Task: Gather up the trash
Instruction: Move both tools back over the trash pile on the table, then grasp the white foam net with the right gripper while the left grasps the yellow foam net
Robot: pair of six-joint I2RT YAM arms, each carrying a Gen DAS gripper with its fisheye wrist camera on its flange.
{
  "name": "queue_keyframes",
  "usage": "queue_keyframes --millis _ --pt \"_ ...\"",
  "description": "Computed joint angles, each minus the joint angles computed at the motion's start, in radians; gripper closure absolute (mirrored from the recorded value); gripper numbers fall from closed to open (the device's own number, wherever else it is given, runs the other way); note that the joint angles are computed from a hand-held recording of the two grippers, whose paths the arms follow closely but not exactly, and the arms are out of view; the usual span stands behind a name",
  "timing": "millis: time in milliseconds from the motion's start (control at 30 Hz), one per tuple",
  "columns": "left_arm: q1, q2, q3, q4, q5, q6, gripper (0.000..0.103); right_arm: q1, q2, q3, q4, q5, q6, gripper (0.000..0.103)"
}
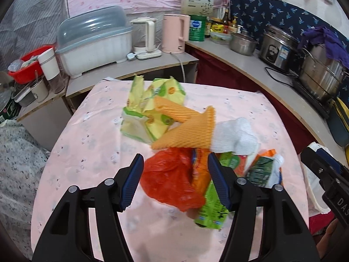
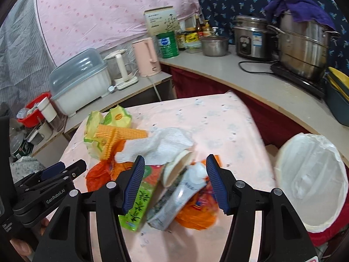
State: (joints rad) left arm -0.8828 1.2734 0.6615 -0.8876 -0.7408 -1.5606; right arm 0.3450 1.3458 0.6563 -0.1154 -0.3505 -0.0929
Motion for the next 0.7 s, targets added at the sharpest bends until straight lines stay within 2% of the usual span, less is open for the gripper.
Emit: queue_keyframes --millis 200,500,567,667,700 --pt "0.064 -0.094 -0.086 0.026 0.017 0.045 0.045 0.129 0.138 0.043 0.069 0.059 0.072 0.046" --pt "0.174 -0.131 -0.163 0.155 0.058 0.183 0.045 0.23 0.336 0.135 0.118 0.08 0.134 0.051" --pt "0.193 -0.126 -0.171 0.184 0.067 0.213 0.044 0.247 0.372 0.158 0.119 0.086 0.136 0.057" --pt "0.205 -0.108 -0.172 0.218 0.07 0.24 0.039 0.256 0.428 0.194 0.107 0.076 0.129 0.076" --pt "0.207 -0.1 -0.173 0.231 0.072 0.25 0.039 0.255 0.445 0.205 0.103 0.069 0.128 0.086"
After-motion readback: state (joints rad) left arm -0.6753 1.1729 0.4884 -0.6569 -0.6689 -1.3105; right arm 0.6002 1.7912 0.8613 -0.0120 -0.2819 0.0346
